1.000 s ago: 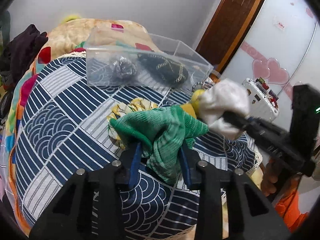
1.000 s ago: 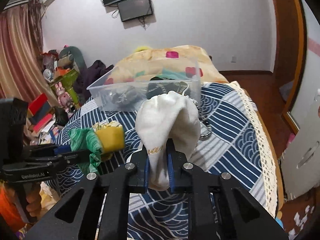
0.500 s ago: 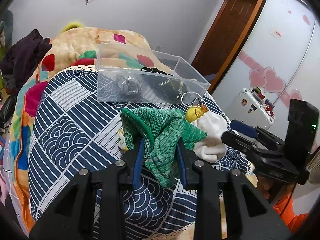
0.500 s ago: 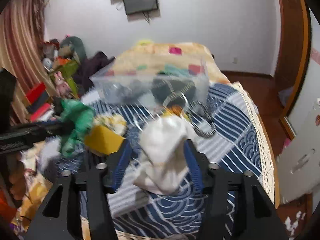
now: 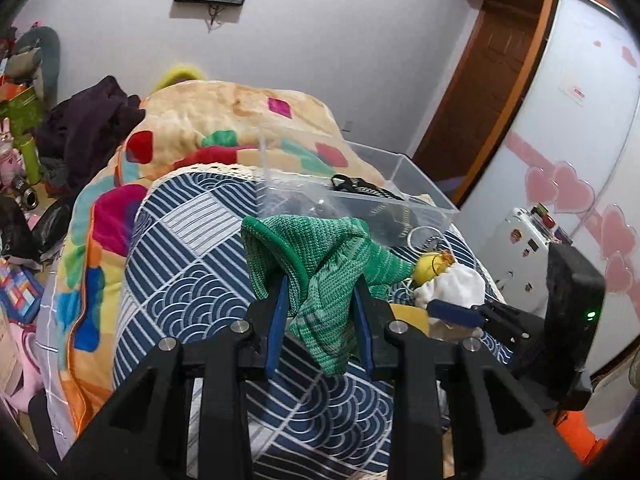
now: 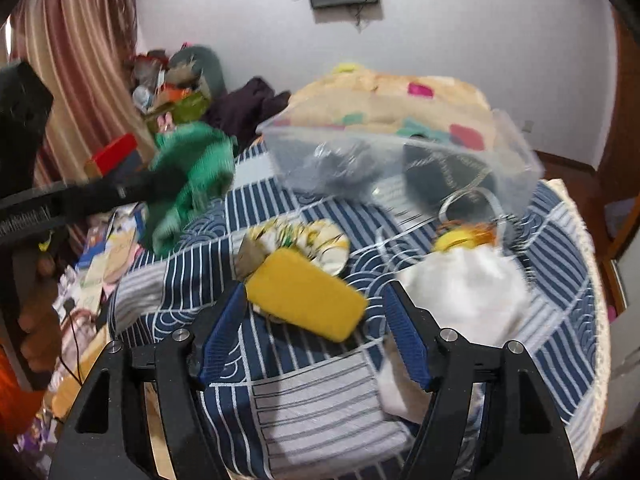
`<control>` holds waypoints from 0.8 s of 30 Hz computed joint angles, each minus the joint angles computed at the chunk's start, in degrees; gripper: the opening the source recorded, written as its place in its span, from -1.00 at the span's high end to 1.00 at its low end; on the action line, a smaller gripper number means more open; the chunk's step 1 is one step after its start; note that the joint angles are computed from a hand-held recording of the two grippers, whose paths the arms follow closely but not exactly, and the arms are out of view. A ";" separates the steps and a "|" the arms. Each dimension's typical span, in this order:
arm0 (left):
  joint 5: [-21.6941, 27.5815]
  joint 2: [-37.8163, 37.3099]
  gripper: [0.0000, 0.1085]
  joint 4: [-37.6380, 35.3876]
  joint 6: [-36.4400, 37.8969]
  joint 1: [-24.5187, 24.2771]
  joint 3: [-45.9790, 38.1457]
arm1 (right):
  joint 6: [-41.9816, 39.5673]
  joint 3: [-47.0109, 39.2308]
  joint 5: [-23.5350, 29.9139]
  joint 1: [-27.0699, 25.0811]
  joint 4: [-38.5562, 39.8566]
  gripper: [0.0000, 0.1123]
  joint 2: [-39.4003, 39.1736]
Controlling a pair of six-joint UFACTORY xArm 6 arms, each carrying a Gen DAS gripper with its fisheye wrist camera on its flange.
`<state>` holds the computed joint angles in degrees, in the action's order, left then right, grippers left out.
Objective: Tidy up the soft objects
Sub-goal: 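Drop the gloves into the box with the left tool while the right places the yellow sponge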
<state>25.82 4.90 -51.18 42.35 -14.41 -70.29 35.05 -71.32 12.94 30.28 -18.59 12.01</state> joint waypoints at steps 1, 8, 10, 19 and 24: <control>0.09 0.07 0.44 -0.15 0.02 0.19 0.06 | -1.53 -0.89 0.65 0.22 1.65 -0.20 0.91; -0.85 0.74 0.44 0.14 0.50 -0.41 0.39 | -5.55 -3.53 1.97 0.69 6.03 -0.05 3.72; -0.59 0.99 0.44 -0.31 0.73 -0.36 0.00 | -5.58 -2.65 1.14 0.86 5.13 0.04 2.92; 0.25 2.11 0.44 -3.16 1.57 0.50 -2.46 | 3.84 -1.01 -1.14 0.27 -7.27 0.11 -0.06; 1.73 4.99 0.44 -4.22 1.72 0.56 -7.35 | 16.37 -1.99 -1.81 -1.87 -19.64 0.10 -2.01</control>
